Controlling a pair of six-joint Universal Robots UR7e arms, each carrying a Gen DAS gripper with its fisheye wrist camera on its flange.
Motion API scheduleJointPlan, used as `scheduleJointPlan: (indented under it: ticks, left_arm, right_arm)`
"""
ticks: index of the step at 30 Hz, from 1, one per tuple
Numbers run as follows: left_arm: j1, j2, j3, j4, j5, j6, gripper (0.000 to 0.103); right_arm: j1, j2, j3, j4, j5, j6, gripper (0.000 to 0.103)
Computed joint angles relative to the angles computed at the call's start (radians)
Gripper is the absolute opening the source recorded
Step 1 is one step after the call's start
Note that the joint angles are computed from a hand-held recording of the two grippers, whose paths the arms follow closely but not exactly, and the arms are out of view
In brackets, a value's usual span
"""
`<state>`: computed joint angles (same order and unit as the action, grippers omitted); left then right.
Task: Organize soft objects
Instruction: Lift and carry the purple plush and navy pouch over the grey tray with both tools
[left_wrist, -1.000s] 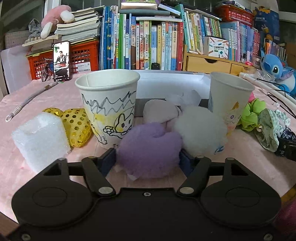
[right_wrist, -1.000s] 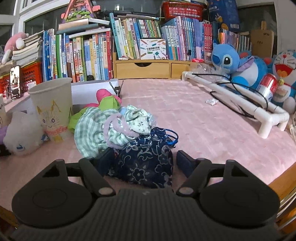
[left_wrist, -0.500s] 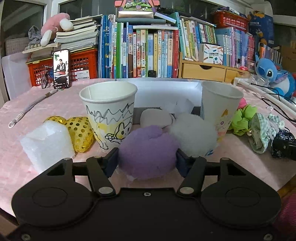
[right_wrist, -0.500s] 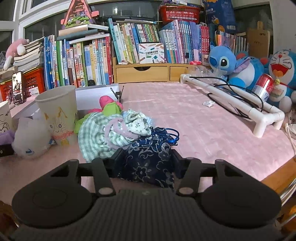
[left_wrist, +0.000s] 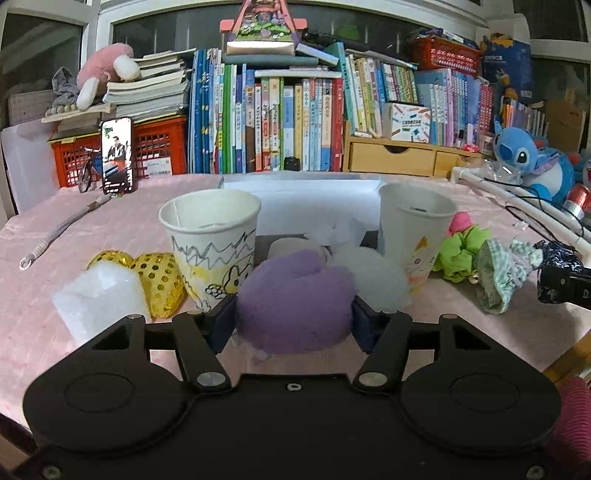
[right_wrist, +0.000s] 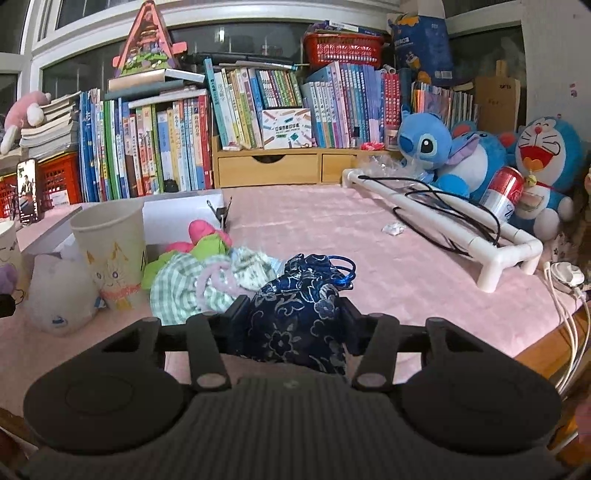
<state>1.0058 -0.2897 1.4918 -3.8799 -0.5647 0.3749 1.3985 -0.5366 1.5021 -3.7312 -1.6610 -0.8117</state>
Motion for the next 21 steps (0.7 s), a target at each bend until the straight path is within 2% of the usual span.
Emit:
scheduleJointPlan:
  ticks: [14,21]
  left_arm:
    - [-0.020,-0.036,0.002,-0.003,-0.042,0.031,0.060]
    - [-0.020,-0.061,-0.018,0.055,-0.080,0.022,0.060]
  right_arm:
    - [0.004,-0.025,0.005,-0.007,0.063,0.009,0.054]
    - [0.010,-0.046,-0.003,0.060,0.120,0.035,0.054]
